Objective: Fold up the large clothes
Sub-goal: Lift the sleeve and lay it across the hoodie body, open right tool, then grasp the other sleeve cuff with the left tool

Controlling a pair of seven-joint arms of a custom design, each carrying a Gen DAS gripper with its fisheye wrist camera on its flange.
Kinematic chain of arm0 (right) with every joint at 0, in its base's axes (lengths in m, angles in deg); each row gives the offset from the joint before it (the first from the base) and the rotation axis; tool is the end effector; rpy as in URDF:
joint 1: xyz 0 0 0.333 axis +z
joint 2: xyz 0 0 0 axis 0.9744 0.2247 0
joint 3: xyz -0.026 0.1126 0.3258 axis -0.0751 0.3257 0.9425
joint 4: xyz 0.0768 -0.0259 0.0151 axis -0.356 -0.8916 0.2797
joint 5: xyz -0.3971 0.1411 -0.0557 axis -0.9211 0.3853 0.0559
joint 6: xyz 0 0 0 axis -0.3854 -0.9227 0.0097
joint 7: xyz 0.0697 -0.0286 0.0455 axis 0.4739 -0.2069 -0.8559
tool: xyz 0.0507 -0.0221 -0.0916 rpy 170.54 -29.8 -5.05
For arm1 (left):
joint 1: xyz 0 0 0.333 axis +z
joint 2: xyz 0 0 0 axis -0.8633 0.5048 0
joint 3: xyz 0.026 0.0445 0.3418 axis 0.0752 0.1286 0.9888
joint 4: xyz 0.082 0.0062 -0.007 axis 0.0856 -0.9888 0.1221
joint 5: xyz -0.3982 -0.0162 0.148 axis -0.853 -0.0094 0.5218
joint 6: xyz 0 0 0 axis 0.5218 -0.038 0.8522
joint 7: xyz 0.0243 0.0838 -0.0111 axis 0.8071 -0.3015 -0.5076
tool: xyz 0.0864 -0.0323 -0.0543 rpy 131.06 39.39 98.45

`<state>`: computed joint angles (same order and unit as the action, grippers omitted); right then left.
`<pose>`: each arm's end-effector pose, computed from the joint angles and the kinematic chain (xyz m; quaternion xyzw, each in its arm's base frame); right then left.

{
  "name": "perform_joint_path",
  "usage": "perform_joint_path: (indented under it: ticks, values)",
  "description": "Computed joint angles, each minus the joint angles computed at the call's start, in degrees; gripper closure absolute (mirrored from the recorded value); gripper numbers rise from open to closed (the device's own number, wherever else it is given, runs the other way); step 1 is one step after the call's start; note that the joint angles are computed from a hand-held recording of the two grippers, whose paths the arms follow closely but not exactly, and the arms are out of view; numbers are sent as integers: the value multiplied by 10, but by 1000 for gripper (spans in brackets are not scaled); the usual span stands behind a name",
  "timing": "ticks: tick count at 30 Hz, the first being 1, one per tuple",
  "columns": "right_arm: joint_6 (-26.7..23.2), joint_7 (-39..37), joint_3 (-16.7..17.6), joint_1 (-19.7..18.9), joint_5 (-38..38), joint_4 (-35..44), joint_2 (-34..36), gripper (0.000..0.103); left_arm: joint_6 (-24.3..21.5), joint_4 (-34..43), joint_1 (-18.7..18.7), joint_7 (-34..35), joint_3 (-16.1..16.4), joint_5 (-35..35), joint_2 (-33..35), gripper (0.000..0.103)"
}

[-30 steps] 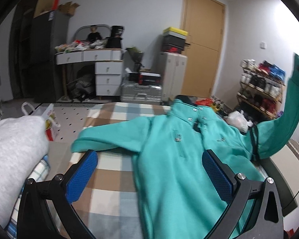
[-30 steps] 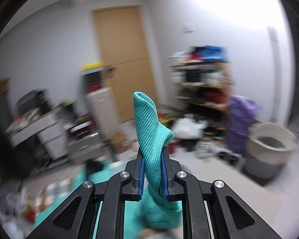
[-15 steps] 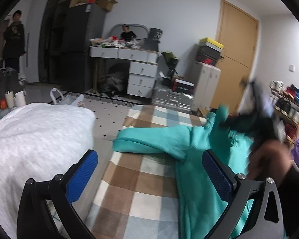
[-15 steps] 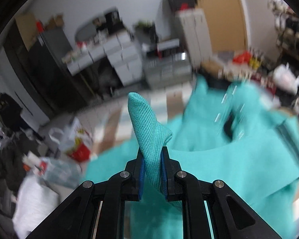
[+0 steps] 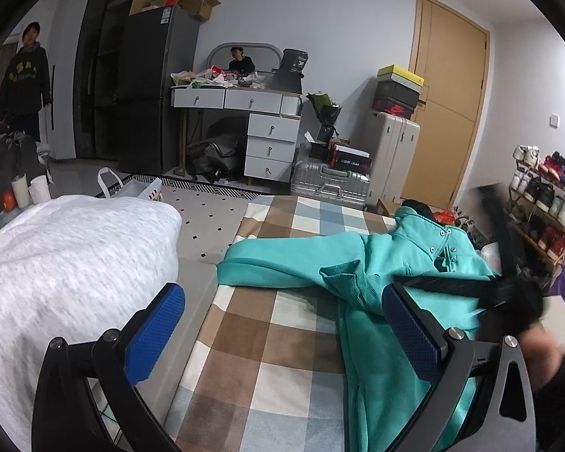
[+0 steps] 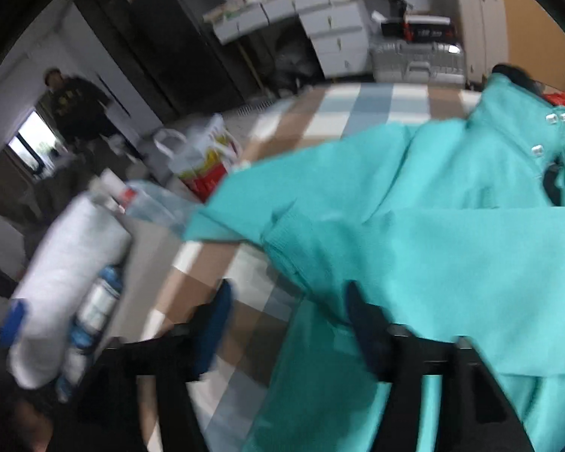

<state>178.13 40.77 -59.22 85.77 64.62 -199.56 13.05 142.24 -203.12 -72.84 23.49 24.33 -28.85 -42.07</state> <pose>0.5481 0.0932 0.4815 -0.8605 0.3572 0.0620 0.3578 0.3185 -0.2998 0.5380 -0.7735 0.3774 -0.3036 0.4088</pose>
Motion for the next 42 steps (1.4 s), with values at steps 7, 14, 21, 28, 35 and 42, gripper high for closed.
perform_joint_path:
  ticks: [7,14,21,28,35,42]
  values:
    - [329,200,-11,-28,-283,23,64,20,-5,13,-3,18,3,-4,21,1]
    - [272,268,-14,-94,-360,91,158,28,-21,18,-13,37,13,-14,35,1]
    - [222,177,1,-110,-274,29,53,34,-15,24,-14,63,25,-13,50,1]
    - [51,-25,-117,-46,30,-100,-188,19,-3,40,-5,165,79,-47,20,1]
    - [-45,-77,-168,-33,116,-181,-251,8,-122,167,21,459,128,-163,124,1]
    - [-108,-51,-137,-61,87,-121,-147,8,-142,199,27,595,174,-286,225,1]
